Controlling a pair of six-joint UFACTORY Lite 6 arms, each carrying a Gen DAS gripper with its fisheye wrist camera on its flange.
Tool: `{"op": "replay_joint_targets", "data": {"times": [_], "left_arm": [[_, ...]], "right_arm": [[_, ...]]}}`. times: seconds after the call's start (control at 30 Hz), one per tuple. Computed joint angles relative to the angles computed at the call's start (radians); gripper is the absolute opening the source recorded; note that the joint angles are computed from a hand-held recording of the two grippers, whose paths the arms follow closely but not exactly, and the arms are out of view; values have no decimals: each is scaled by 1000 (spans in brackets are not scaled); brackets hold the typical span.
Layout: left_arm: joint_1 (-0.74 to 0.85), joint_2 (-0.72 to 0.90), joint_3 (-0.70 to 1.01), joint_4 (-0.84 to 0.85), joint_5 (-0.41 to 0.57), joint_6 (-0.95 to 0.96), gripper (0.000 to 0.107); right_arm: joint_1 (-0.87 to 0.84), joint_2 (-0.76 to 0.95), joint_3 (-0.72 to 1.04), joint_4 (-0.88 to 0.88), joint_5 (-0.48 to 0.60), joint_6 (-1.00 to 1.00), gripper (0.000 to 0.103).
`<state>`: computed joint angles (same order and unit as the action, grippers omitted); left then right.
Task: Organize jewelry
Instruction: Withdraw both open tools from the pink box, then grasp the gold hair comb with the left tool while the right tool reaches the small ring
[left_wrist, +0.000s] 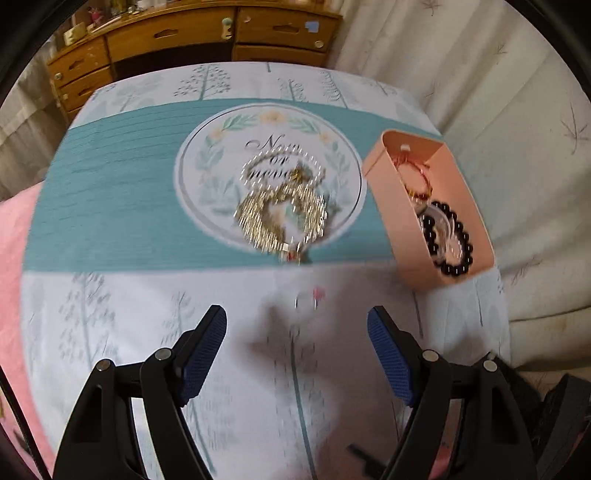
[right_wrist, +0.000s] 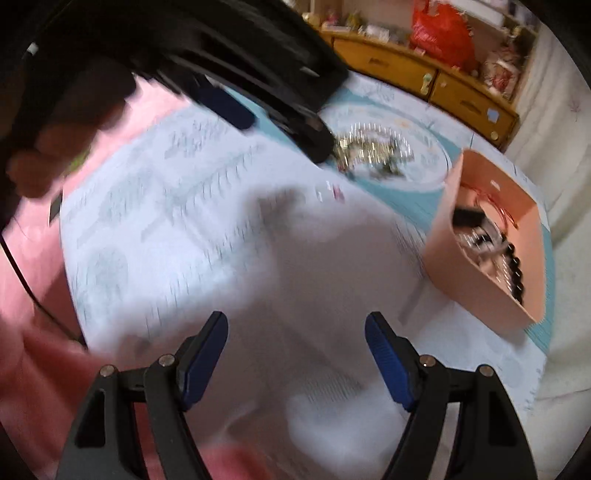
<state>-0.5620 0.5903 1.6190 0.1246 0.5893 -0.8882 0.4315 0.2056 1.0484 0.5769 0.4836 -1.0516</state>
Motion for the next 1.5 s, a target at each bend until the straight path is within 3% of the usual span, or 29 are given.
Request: {"op": "replay_joint_targets", "data": {"times": [0.17,0.3,0.4,0.53,0.67,0.77,1.17,1.4,1.5], "left_arm": [[63,132,107,-54,-54,130,77],[77,241,216,-54,-47,204,77],[80,301,293,-54,-26,243,77],[72,378,413,40,29,201,77],[73,419,472,65,42,216,75],[77,392,420,98,-2,200,66],[146,236,139,-12,-220,313,65],[206,86,-87,-225,-358,526,65],[235,42,-142,-365,-385,668,65]], "right_arm": [[81,106,78,55,-141,109,77],[127,191,156,-112,-220,323,76],[136,219,176,-194,-252,429,68],[131,239,184,-170,-256,412,59],[127,226,156,-101,-280,345,59],[133,226,150,-110,-298,378,59],[160,317,263,-336,-312,653,56],[206,353,312,-646,-317,987,48],[200,372,334,-592,-311,978,48]]}}
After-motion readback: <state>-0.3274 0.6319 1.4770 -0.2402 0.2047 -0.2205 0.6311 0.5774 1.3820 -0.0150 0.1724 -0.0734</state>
